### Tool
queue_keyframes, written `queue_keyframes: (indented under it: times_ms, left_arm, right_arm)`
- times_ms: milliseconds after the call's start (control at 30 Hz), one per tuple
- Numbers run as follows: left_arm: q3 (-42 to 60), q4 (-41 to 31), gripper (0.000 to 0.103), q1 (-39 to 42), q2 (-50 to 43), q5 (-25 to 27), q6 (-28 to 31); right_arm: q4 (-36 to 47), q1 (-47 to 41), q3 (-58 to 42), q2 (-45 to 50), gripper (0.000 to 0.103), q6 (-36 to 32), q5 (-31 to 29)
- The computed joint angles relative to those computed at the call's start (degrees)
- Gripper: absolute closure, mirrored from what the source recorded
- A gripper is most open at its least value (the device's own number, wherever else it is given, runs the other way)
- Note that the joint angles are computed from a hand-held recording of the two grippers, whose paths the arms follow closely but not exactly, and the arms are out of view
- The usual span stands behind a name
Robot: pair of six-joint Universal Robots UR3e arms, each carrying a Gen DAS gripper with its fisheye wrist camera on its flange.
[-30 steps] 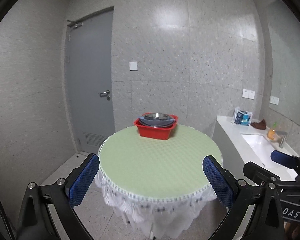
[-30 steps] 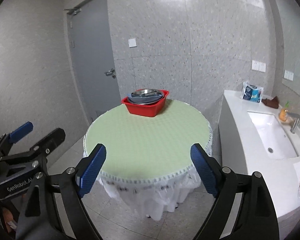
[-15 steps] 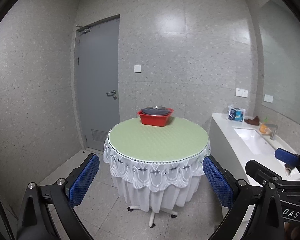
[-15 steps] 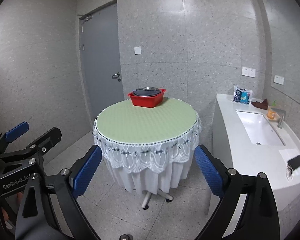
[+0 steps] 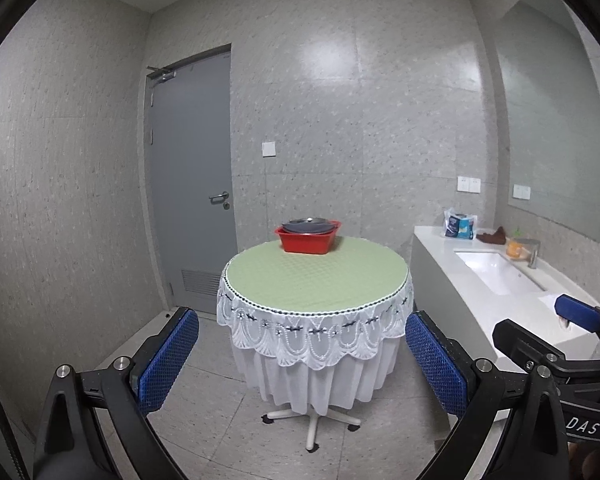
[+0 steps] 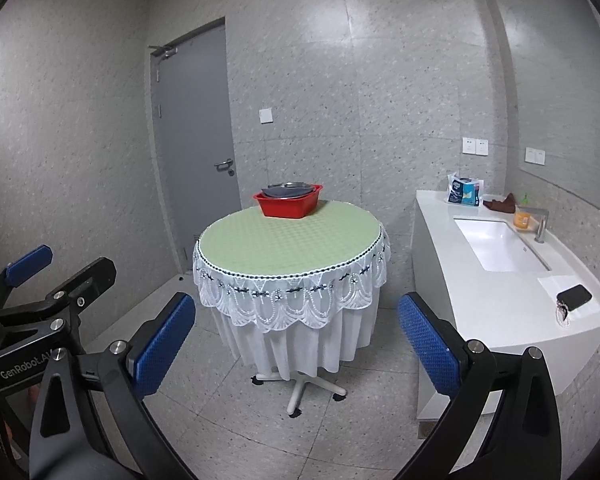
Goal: Organize plates and bowls
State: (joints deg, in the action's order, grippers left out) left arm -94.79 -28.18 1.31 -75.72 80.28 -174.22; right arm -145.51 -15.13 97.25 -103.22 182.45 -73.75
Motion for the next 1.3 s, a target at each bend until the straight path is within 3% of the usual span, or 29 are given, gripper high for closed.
queue_keyframes:
  times_ms: [367,633,767,1300]
  left_arm:
    - [-10.19,0.81,0.001,16.45,9.25,-15.9,6.54]
    - [-14.61,0.37,0.001,23.27,13.16,-22.34,8.2]
    - [-14.77,-0.36,0.001,24.38,13.68,-23.36,8.43]
    - [-15.45,5.43,0.001,18.79,10.8,-17.6,6.13]
  right_arm:
    - [-3.3,11.3,1.53,0.58,0.0,6.58,-11.04]
    - [-3.63,15.09,0.26,1.76,0.0,7.29,-14.63]
    - [-3.18,15.46,0.14,1.57,0.0,7.17,-14.7]
    - [-3.43,14.1,0.71,1.12,0.0,6.4,-13.16]
